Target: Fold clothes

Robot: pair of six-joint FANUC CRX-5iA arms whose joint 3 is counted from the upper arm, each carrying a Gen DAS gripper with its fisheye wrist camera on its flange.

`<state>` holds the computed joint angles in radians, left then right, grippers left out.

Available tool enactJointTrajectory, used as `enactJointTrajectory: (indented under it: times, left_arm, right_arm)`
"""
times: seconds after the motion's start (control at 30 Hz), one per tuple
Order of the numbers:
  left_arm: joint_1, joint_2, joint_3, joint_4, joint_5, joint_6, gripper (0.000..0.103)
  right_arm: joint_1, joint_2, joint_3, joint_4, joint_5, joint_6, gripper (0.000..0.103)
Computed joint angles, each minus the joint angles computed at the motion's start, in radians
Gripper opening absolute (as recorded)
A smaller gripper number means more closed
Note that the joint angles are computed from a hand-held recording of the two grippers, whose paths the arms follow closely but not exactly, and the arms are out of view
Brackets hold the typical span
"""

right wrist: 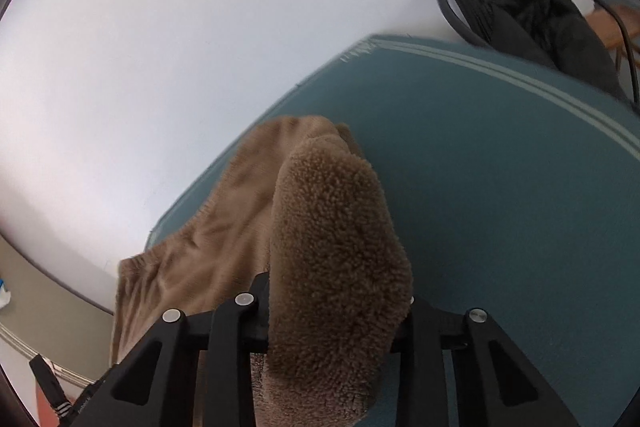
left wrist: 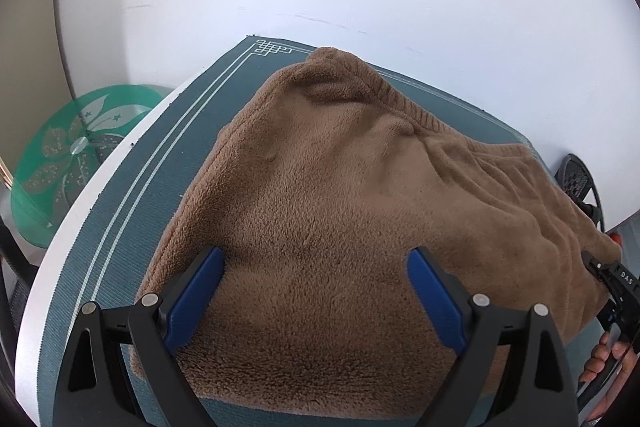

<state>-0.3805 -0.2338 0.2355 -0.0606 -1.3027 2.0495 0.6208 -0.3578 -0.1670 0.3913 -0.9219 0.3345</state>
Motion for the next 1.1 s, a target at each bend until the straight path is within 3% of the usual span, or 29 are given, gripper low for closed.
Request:
enactJointTrajectory:
  times: [0.3, 0.53, 0.83, 1.1]
  left_arm:
    - [0.120, -0.062, -0.045, 0.117, -0.017, -0.018, 0.095]
    - [0.177, -0.130, -0.054, 0.095, -0.061, -0.023, 0.095]
    - [0.357, -0.242, -0.130, 0.182, -0.103, -0.071, 0.095]
    - [0.479, -0.317, -0.187, 0.229, -0.149, -0.089, 0.095]
  right_arm:
    - [0.106, 0.068, 0.128, 0.128, 0.057, 0.052, 0.032]
    - [0.186, 0.174, 0.236, 0.160, 0.123, 0.081, 0.032]
    - [0.309, 0.340, 0.422, 0.112, 0.176, 0.229, 0.026]
    - [0.421, 0.504, 0.572, -0.036, 0.077, 0.473, 0.026]
